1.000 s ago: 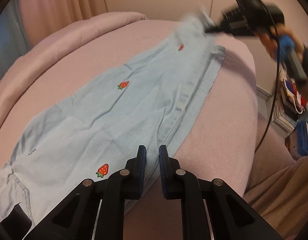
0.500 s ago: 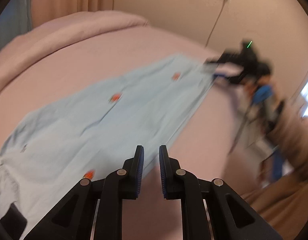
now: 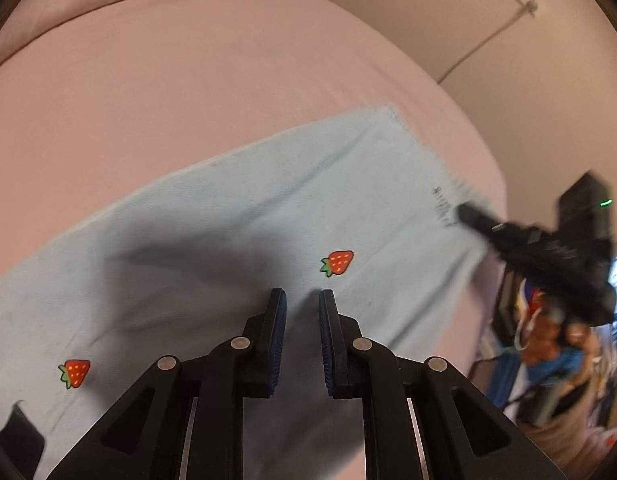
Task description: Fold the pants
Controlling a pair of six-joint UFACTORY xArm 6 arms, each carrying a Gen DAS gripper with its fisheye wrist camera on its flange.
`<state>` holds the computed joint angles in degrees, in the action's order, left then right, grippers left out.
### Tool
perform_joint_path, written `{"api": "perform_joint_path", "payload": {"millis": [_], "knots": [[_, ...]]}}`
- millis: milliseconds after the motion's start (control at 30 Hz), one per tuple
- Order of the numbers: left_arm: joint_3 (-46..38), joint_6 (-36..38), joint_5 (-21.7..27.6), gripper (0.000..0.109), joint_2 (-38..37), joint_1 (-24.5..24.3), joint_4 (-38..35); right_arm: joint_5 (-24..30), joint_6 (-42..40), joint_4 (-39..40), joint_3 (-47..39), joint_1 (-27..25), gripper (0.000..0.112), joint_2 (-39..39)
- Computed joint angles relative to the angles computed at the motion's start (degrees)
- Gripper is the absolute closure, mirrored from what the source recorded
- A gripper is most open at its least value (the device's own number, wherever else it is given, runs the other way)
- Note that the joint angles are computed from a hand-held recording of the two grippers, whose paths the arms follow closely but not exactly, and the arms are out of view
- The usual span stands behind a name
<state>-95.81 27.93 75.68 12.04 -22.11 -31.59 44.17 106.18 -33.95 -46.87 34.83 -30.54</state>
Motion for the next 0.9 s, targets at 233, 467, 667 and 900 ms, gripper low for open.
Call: {"api": "perform_joint_path", "payload": {"millis": [233,467,667,900], "knots": [[-3.6,2.1,2.5,0.096,1.5,-3.4,1.5,2.2,-2.2,0.9,2.0,0.5,0.107,-2.8],[-8.0,-2.3,-2.7,0.096,4.6,-3.8,3.6,8.7,-10.8,2.3,0.3,-0.1,0.073,-4.6],[-4.8,-4.4,-5.6,0.096,2.9,-0.7,5.5,-0.3,-28.7,4.6,-1.7,-7.7,0.065,-2.7],[-0.2,-7.1,-9.6,0.096,0.1,1.6,7.8,-4.3,-57.5,22.6,-10.6,-16.6,0.065,11.2]]}}
